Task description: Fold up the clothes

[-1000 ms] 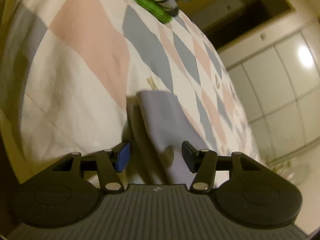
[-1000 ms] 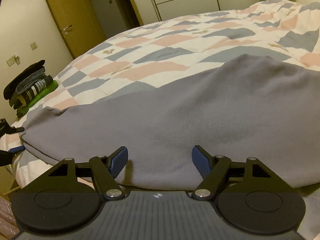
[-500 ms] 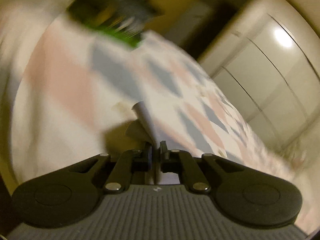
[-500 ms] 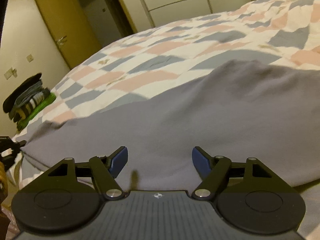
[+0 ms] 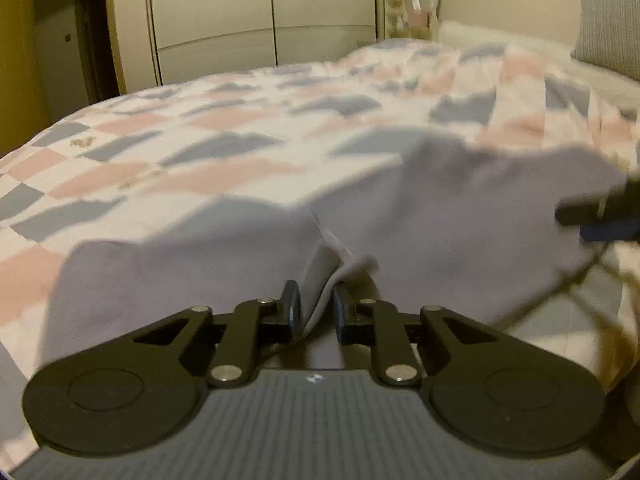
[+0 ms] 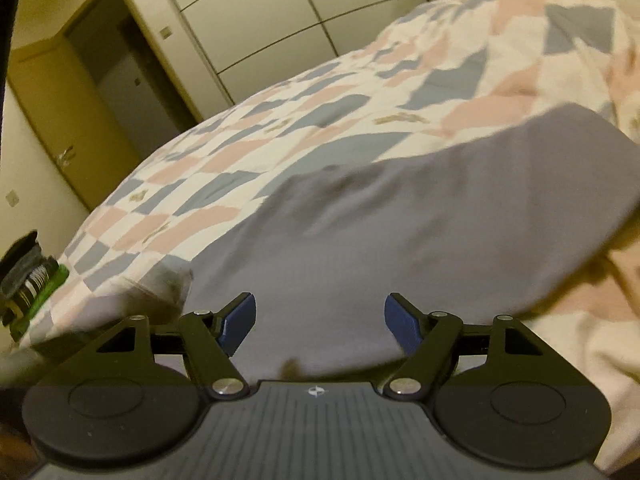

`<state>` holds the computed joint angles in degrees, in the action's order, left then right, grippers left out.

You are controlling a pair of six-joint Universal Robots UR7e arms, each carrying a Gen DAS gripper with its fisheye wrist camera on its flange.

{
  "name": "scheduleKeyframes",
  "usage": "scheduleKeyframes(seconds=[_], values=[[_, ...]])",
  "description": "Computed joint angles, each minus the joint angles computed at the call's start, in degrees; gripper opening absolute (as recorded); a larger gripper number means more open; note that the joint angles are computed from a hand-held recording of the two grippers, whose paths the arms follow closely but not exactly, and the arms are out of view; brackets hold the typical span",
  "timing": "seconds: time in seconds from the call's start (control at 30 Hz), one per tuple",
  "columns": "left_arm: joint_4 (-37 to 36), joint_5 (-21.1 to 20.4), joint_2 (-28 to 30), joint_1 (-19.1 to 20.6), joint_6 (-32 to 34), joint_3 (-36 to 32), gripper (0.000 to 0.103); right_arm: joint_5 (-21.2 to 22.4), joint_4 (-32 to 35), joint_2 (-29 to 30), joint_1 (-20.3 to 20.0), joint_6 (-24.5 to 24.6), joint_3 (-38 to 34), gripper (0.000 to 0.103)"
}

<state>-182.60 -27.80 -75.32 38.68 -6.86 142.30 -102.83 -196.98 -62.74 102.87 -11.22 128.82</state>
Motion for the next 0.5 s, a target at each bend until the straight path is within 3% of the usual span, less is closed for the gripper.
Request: scheduleKeyframes(seconds=[0.07,0.17,0.3,0.43,0.5], values=[[2.58,-0.83,-1.85,-1.68,-2.19,1.22,0.031,1.93,0.59,-1.16,-1.16,0.99,0.69,0.075],[3.32,-2.39,-7.87,-3.74,-0.56,3.25,0.031,7.18,0.52,-1.87,-3.18,2.98,1.57,0.076],[14.25,3.56,-17.65,-6.62,-8.78,5.02,0.017,16.04,1.26,-1.28,-5.87,5.64,1.87,0.073],[26.26,6.19,-23.50,-0.50,-19.07,1.83,0.009,13.75,4.19,0.11,-6.15,8.25,0.70,0.050],[34.72,1.44,-26.05,4.04,-22.20,-0.56,0.008,12.58,4.09,0.07,-5.80,8.61,0.61,0.046]])
